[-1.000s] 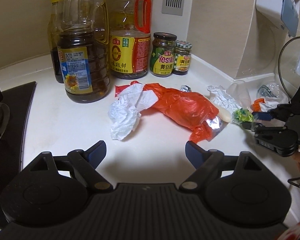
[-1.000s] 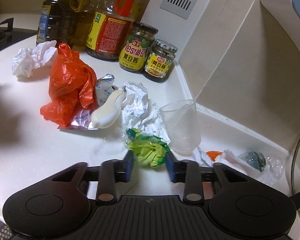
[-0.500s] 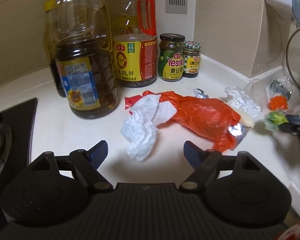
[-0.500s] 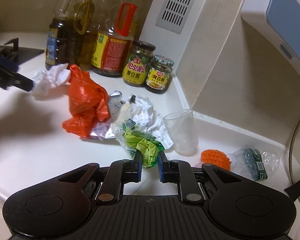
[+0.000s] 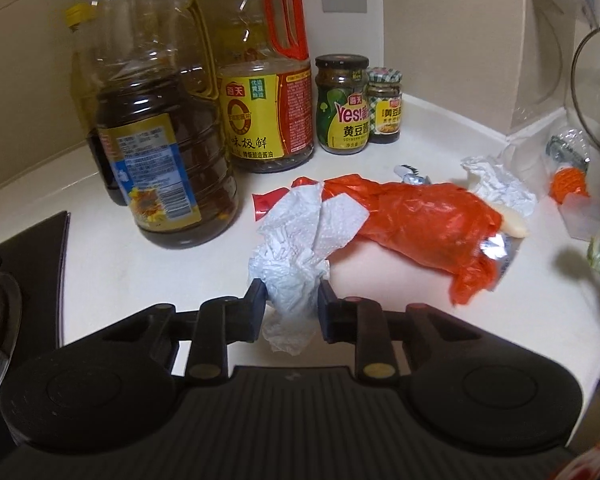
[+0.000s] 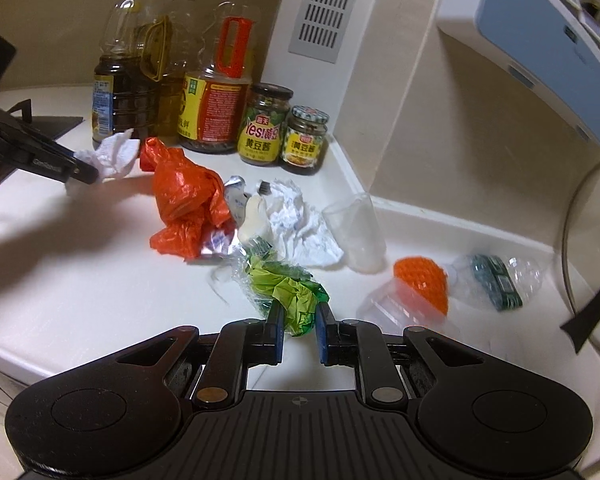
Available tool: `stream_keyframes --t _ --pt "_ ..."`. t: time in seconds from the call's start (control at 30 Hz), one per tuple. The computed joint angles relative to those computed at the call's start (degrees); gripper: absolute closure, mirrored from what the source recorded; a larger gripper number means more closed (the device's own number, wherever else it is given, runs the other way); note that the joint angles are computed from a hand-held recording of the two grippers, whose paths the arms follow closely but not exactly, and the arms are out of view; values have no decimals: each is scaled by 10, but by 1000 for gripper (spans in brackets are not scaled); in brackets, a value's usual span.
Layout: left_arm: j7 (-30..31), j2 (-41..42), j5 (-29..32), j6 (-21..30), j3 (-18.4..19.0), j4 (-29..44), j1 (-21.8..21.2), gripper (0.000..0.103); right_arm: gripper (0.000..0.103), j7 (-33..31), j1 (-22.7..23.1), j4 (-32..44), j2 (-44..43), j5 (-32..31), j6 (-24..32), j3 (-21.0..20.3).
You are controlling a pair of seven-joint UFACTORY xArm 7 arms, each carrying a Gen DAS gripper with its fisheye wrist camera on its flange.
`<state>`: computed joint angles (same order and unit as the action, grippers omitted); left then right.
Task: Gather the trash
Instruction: 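Carry the paper and the green bag down over the wastebasket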
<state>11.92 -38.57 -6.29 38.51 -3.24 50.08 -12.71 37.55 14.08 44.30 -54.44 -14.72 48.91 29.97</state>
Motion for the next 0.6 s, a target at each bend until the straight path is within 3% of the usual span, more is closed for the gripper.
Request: stream_keyframes --t 0.27,0.6 --pt "7 -124 -50 102 27 -25 -34 79 87 58 21 11 -35 39 46 27" --pt "-6 -281 -114 248 16 -59 -82 79 87 115 68 41 -81 95 148 82"
